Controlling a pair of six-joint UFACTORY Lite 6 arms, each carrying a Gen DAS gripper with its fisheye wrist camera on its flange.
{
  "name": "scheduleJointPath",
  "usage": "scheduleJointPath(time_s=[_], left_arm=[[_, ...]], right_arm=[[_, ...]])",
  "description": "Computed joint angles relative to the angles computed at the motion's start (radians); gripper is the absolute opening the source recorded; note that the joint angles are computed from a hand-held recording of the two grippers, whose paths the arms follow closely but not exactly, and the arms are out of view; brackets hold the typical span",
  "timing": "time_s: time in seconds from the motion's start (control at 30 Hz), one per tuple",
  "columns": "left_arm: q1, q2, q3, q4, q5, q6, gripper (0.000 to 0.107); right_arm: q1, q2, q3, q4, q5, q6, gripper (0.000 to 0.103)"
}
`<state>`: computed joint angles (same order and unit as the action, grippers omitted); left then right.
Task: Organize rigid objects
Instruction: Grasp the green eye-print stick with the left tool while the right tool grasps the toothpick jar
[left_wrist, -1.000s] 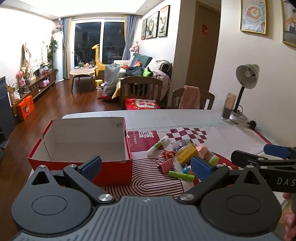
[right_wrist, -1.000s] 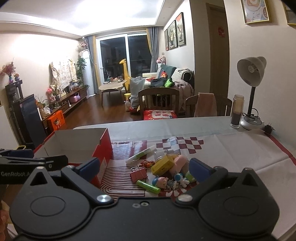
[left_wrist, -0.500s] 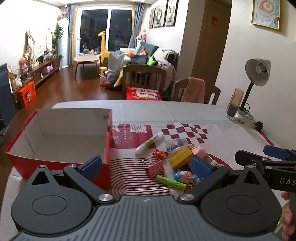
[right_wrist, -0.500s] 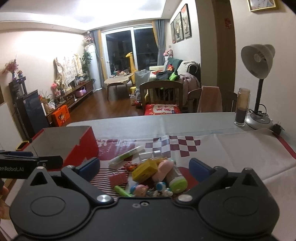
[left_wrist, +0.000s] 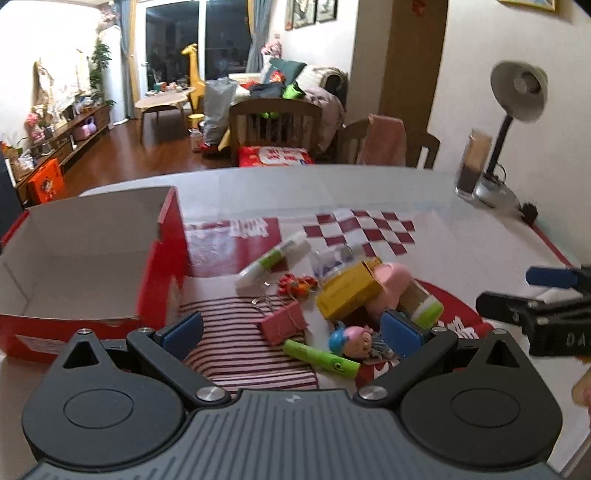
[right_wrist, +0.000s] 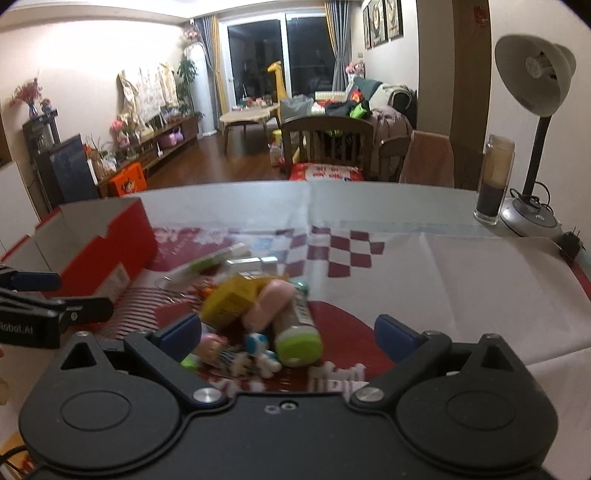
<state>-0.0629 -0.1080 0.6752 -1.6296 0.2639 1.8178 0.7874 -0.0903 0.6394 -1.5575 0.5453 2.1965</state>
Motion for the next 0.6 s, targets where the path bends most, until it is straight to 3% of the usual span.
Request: scheduleJointPath(time_s=[0.17, 0.3, 0.37, 0.5, 0.6], left_arm=[[-0.085, 0.109, 0.004, -0.393, -0.045, 0.380, 0.103], [-0.108, 0.220, 0.039, -0.557, -0.027, 0.549, 0.103], [-0.104, 0.285, 0.071, -0.559, -0.008, 0.570, 0.103], [-0.054, 0.417, 0.167, -0.292, 0.057, 0.354, 0.103], [-0.040, 0.479, 0.220, -0.233, 0.075, 0.336, 0.103]], right_arm=[[-0.110, 0.067, 0.017, -0.097, -0.102, 0.008, 0.089], [-0.177, 0.141, 0.052, -0.204, -0.177, 0.037, 0.088], [-0.207, 0.176, 0.075, -0.250, -0.215, 0.056, 0.086], [-0.261, 0.241, 0.117, -0.343, -0.278, 0.091, 0.081], [-0.293, 0.288, 0.152, -0.401, -0.312, 0.123, 0.080]])
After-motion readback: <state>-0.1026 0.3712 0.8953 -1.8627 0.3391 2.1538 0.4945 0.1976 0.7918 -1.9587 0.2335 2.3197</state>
